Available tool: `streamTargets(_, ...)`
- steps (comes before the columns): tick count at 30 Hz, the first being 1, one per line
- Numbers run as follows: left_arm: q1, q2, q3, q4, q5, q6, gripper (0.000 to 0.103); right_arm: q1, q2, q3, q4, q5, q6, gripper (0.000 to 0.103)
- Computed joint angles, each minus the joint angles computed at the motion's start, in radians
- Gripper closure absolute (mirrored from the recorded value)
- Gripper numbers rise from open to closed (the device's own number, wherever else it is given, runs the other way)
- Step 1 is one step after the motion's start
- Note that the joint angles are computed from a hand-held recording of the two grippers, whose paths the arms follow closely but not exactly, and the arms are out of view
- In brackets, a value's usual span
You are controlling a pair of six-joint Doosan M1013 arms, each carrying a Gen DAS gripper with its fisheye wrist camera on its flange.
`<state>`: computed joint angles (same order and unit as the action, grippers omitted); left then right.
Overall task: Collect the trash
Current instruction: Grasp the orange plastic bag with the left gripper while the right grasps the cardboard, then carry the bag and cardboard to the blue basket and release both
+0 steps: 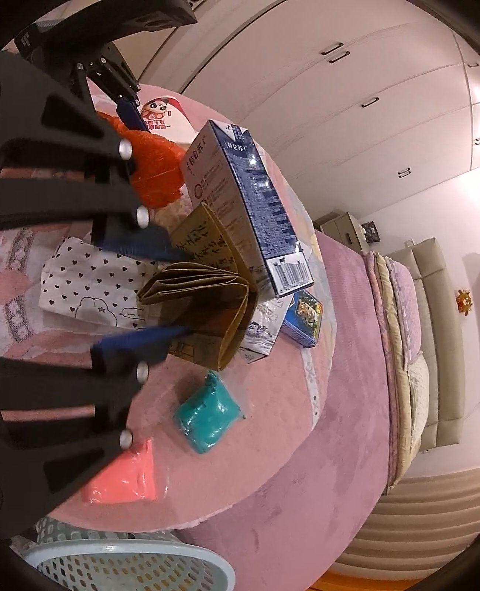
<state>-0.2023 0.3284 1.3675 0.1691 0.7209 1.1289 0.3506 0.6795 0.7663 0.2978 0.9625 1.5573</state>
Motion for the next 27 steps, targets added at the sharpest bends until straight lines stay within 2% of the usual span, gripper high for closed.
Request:
streamTargets(2,-0.005,-0.011,0.014,0.012,-0.010,-0.012,0.065,0.000,-0.012,0.020,0.002,-0.020,-0.007,0.097)
streamTargets(4,-0.005,-0.024,0.028,-0.010,-0.031,-0.006,0.069,0.000,-0.034,0.051,-0.007,-0.054,-0.011,0.098)
streamTargets(11,-0.017,-0.060,0.063,-0.041,-0.090,-0.012,0.070,-0.010,-0.096,0.134,-0.004,-0.130,-0.040,0.099)
streamTargets(17,-0.032,-0.091,0.085,-0.077,-0.133,0.031,0.070,-0.031,-0.146,0.204,0.031,-0.173,-0.043,0.099)
streamTargets(21,-0.044,-0.108,0.101,-0.113,-0.130,0.060,0.070,-0.047,-0.175,0.242,0.039,-0.178,-0.035,0.099)
streamTargets(27,-0.041,-0.117,0.123,-0.287,-0.085,0.175,0.070,-0.070,-0.221,0.310,0.039,-0.226,-0.021,0.099)
